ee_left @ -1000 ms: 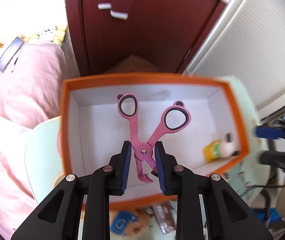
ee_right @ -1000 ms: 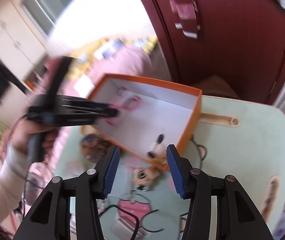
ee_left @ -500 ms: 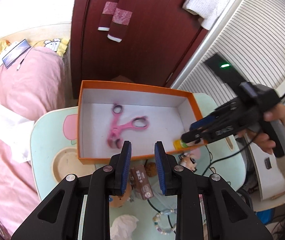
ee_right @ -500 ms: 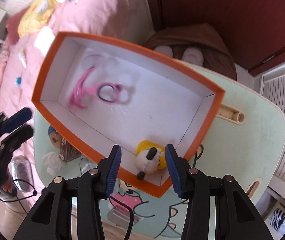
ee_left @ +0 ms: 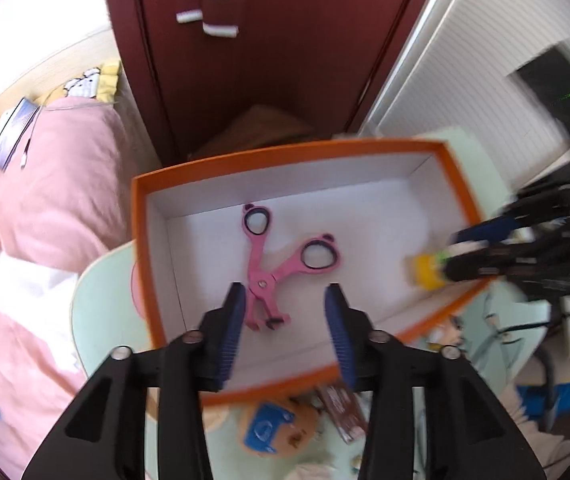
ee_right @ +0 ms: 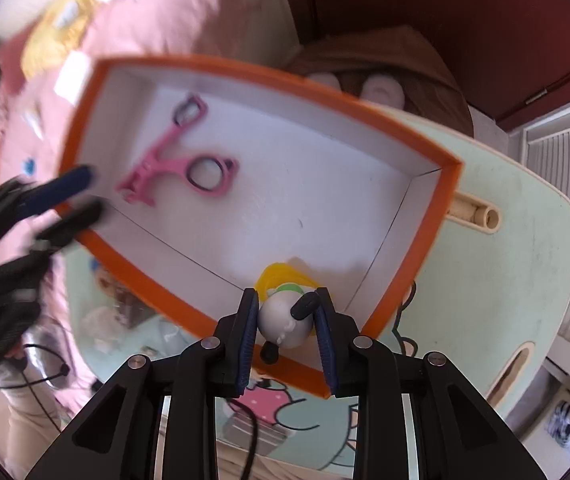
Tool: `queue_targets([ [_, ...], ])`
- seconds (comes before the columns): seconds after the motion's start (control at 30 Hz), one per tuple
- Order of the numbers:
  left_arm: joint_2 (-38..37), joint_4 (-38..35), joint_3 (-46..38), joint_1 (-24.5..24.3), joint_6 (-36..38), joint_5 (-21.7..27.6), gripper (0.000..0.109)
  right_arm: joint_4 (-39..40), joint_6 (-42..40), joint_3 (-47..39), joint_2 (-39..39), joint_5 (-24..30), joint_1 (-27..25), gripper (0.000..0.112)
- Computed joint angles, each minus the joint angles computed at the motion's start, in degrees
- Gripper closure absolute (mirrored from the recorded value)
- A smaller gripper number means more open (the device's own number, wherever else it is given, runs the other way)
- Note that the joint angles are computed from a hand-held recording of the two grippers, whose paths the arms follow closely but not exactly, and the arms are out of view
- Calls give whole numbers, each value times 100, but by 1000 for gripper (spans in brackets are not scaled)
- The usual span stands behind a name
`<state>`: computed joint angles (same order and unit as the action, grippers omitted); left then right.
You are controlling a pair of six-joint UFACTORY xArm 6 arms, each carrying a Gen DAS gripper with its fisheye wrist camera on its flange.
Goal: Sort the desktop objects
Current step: 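Lift the scissors with the left gripper while the right grasps the dog-on-duck figurine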
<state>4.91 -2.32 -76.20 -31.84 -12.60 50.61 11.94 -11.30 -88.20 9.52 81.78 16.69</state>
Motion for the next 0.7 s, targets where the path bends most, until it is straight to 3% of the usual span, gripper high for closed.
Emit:
queue_targets([
  [0.1,598,182,-694,-32,98,708,64,475,-296,490,-477,-366,-245,85],
  [0.17,760,676,-880,-171,98,926,54,764,-514,701,-722,-473,-412,85],
  [0.3,1109,1556,-1287,-449,203,1397,55,1207,-766,1358,-1287,-634,-534,85],
  [0.33,1072,1400,-1253,-440,303,1361,78,1255,-821,1470,-1437,-620,-555,85],
  [0.37,1028,1004,-1207,-397,468,1314,86,1288,-869,1585,-1568,-646,-568,85],
  [0.5,692,649,-782,-354,277,1009,86,1540,-1150,1891,-1802,-933,-643,85],
  [0.7,-668,-35,393,-307,-48,-173,86,2219,-1703,2343,-2453,-1157,-966,85],
])
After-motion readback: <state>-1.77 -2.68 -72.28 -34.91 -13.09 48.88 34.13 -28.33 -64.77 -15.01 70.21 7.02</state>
